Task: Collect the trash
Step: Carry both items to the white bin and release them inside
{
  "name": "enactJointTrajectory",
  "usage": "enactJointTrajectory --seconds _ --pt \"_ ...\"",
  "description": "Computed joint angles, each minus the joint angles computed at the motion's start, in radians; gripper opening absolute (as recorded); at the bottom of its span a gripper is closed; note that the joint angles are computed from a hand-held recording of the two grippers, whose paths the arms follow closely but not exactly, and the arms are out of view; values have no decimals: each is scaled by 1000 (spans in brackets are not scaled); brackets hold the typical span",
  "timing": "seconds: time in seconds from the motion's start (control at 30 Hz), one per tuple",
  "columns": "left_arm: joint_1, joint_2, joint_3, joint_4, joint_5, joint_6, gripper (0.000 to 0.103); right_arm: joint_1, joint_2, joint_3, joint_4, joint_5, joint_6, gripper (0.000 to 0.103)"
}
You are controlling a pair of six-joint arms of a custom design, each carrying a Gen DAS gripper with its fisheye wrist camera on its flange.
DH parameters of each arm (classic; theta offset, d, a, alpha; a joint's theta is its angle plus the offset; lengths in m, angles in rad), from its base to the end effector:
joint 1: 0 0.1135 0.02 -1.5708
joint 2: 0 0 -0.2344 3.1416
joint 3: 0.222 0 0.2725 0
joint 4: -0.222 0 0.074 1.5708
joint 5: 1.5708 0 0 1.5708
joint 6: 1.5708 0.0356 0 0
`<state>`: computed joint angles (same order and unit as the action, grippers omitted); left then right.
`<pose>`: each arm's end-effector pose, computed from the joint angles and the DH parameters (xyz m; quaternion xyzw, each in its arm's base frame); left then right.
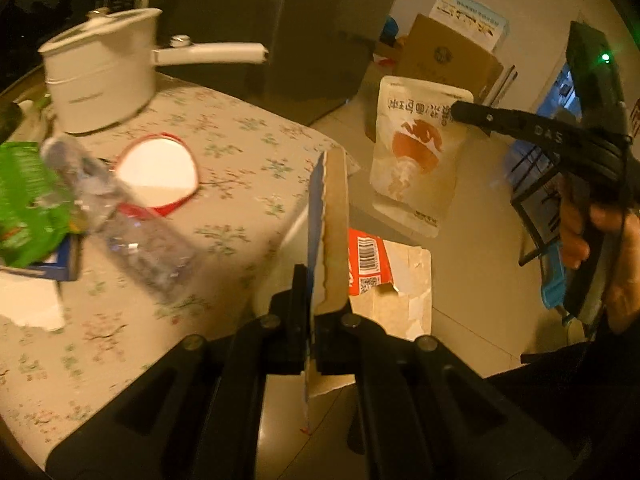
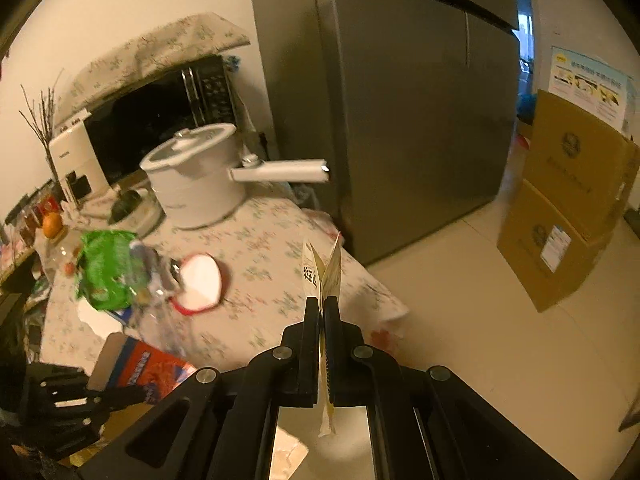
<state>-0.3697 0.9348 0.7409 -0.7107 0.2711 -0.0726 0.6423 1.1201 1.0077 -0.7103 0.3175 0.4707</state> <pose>0.2018 -0.0884 0.2246 0.1823 0.9195 -0.1957 0.2881 0.2165 0.1481 0.2753 -0.0212 0.9207 0.0656 0.3841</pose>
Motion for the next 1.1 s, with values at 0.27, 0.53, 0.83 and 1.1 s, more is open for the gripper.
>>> enactJointTrajectory --seconds 0.27,0.53,0.83,1.1 --pt "-143 112 -57 155 -111 -69 3 -20 51 -44 -13 -43 -21 3" --pt "-192 141 -88 216 -151 -65 5 -25 85 -47 -16 -68 -20 3" --pt "-196 70 -76 146 -327 -139 82 -11 155 -20 -37 -81 -17 3" --pt "-162 -7 -58 14 -440 -177 94 10 235 4 -51 -108 -14 3"
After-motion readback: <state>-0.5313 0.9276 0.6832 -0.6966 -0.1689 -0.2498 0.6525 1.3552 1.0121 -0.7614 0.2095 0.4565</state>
